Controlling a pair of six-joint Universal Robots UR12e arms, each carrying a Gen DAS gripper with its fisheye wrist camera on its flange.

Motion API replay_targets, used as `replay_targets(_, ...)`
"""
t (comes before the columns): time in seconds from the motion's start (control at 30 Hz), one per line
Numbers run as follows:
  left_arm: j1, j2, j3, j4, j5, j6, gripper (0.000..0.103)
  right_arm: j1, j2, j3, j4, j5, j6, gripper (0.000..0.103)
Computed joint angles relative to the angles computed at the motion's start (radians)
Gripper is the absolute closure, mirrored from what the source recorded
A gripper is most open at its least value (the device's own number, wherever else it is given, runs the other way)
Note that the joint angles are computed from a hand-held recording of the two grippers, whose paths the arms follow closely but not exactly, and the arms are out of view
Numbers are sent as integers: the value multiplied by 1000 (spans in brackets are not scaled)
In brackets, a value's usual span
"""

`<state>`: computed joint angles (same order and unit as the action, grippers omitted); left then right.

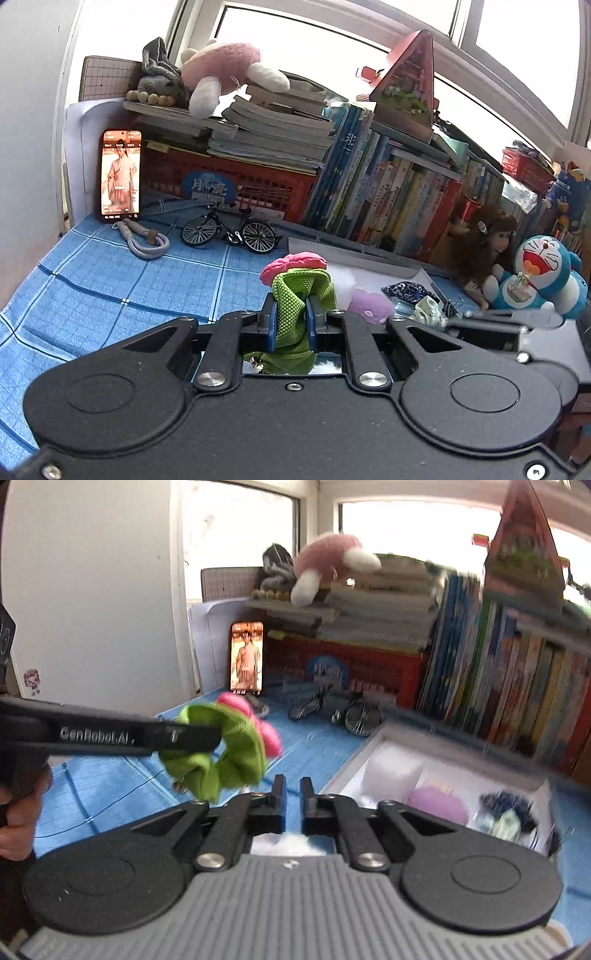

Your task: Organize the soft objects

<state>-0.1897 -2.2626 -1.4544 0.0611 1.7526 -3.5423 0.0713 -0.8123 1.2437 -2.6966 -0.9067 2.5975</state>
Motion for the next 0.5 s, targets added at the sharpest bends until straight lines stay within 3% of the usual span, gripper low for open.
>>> replay_targets(0.03,-1,0,0,-1,11,-1,89,2,4,-11,43,1,-22,56)
replay_targets(0.07,-1,0,-1,-2,19,-1,89,4,10,-28,84,-5,-35,41)
replay_targets(0.1,-2,1,-4,-4,29,-2,89,8,19,-55,145,-14,-67,36)
replay_targets(0.23,1,10,-27,-21,74,-7,89,32,62,-165,336,-74,-132,30)
replay_targets(0.5,36,20,-79,-28,99,-72,89,100,138,-310,510,-251,-83,25)
